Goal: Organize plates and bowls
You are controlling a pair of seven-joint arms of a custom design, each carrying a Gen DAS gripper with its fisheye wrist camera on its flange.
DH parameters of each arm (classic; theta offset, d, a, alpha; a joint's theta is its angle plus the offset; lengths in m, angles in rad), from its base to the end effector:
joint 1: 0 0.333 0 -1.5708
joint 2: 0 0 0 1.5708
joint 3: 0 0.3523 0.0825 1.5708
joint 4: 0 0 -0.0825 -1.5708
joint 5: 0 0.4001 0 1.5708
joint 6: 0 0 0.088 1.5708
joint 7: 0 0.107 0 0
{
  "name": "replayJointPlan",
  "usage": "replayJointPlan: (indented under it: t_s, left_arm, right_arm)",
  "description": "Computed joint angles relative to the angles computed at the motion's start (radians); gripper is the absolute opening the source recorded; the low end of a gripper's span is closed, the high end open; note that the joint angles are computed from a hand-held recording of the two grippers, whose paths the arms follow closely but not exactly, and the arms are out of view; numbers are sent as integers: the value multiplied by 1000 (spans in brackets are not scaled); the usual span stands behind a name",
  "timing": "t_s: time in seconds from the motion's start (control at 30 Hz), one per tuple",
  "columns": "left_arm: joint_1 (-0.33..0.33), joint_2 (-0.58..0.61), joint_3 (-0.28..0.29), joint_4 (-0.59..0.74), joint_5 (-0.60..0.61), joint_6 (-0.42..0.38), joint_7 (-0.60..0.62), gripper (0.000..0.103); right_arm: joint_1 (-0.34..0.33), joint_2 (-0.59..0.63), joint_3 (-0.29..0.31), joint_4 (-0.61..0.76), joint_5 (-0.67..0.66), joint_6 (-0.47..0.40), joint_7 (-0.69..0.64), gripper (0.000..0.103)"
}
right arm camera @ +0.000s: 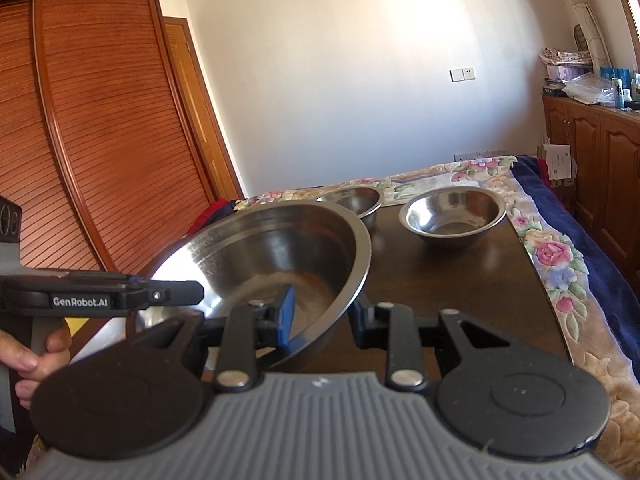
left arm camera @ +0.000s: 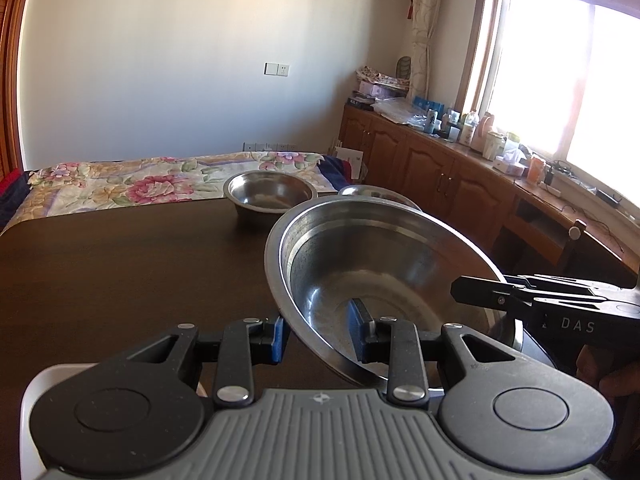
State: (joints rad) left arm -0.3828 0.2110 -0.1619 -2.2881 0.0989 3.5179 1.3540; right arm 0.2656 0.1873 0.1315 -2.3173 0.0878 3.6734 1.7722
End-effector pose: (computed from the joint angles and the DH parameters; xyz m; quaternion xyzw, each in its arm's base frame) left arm 0.5067 -0.3155 0.4097 -0.4755 0.7313 -0.4523 0.1859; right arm 0.5437 0.2116 0.4306 -0.6108 0.5682 -0.2471 0.4929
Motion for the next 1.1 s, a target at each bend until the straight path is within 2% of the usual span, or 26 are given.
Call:
replayJointPlan:
  t_s: [0.17, 0.33, 0.43, 0.67, 1.1]
  left_arm:
    - [-7, -15, 5, -32, -13, 22, 13, 33]
    - [55, -28, -35, -75, 52, 66, -68, 33]
    - [47, -39, -30, -91, 40, 66, -55, 33]
    - [41, -40, -32, -115, 16, 65, -38, 33]
    - [47, -26, -31, -129, 44, 48, -61, 33]
  right_arm:
    - [10, -12, 3, -20, 8, 3, -6, 31]
    - [18, -23, 9, -47, 0, 9, 15, 32]
    - [34, -29, 6, -59, 22, 12, -2, 32]
    - [25, -31, 11, -75, -24, 14, 40, 32]
    - [59, -19, 6, -81, 58, 0, -9, 32]
